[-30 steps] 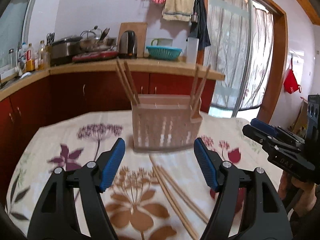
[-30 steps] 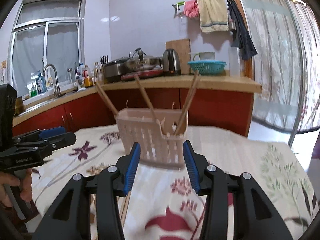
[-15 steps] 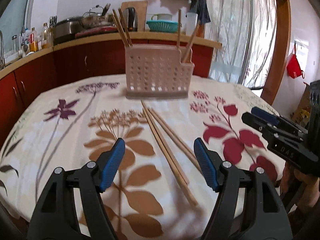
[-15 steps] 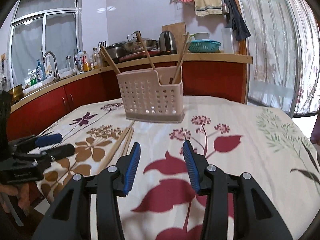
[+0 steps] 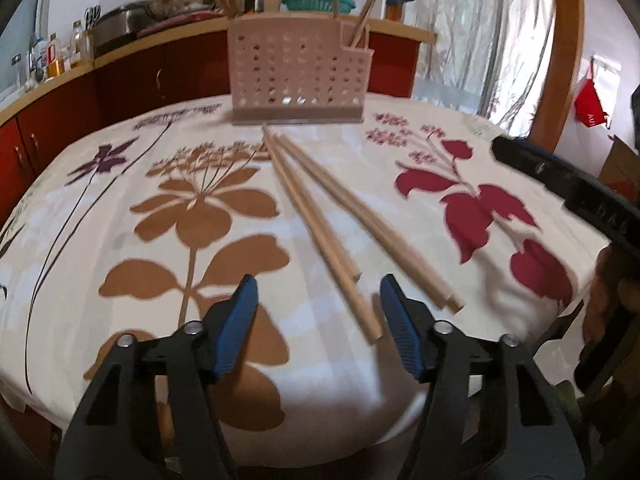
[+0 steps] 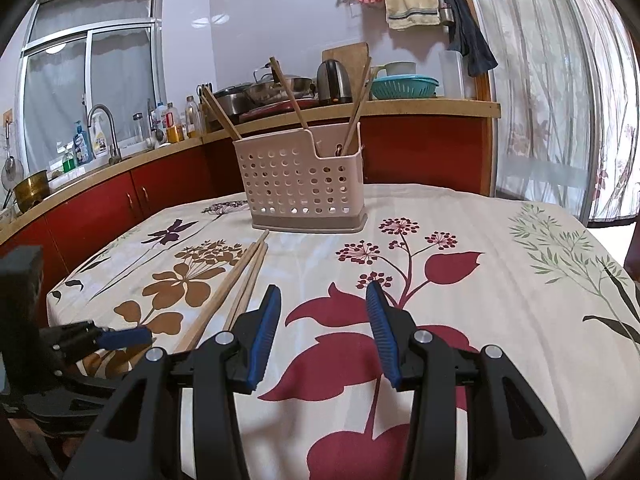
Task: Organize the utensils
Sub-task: 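Move both open grippers back down over the remaining chopsticks, then close the right gripper on a chopstick while the left gripper grasps another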
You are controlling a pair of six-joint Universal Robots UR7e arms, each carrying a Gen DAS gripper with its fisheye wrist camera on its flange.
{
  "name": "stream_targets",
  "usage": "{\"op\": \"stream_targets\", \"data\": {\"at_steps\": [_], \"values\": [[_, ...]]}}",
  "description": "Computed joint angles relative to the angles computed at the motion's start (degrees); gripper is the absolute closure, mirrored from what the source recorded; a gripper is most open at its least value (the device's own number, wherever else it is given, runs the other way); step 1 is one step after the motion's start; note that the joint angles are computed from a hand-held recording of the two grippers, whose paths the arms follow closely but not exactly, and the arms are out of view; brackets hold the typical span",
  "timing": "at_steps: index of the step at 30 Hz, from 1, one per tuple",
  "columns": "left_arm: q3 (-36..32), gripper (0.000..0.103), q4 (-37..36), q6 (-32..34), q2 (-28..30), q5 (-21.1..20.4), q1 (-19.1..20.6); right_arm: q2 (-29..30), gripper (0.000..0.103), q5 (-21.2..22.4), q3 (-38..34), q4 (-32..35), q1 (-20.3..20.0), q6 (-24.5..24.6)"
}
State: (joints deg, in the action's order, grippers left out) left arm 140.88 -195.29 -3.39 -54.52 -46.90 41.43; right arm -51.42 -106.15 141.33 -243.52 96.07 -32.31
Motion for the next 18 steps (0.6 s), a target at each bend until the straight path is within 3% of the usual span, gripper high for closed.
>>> {"op": "stream_targets", "data": {"at_steps": [9,18], "values": [[1.1,0.052,-2.0,-1.2,-1.5,2.9,1.1,0.2,0.058,-0.1,-0.2,0.9,0.1,0.2],[1.0,0.061,-7.9,4.0,-0.7,3.1,3.2,1.7,0.058,0.4,-0.5,0.6,0.5,-0.4]]}}
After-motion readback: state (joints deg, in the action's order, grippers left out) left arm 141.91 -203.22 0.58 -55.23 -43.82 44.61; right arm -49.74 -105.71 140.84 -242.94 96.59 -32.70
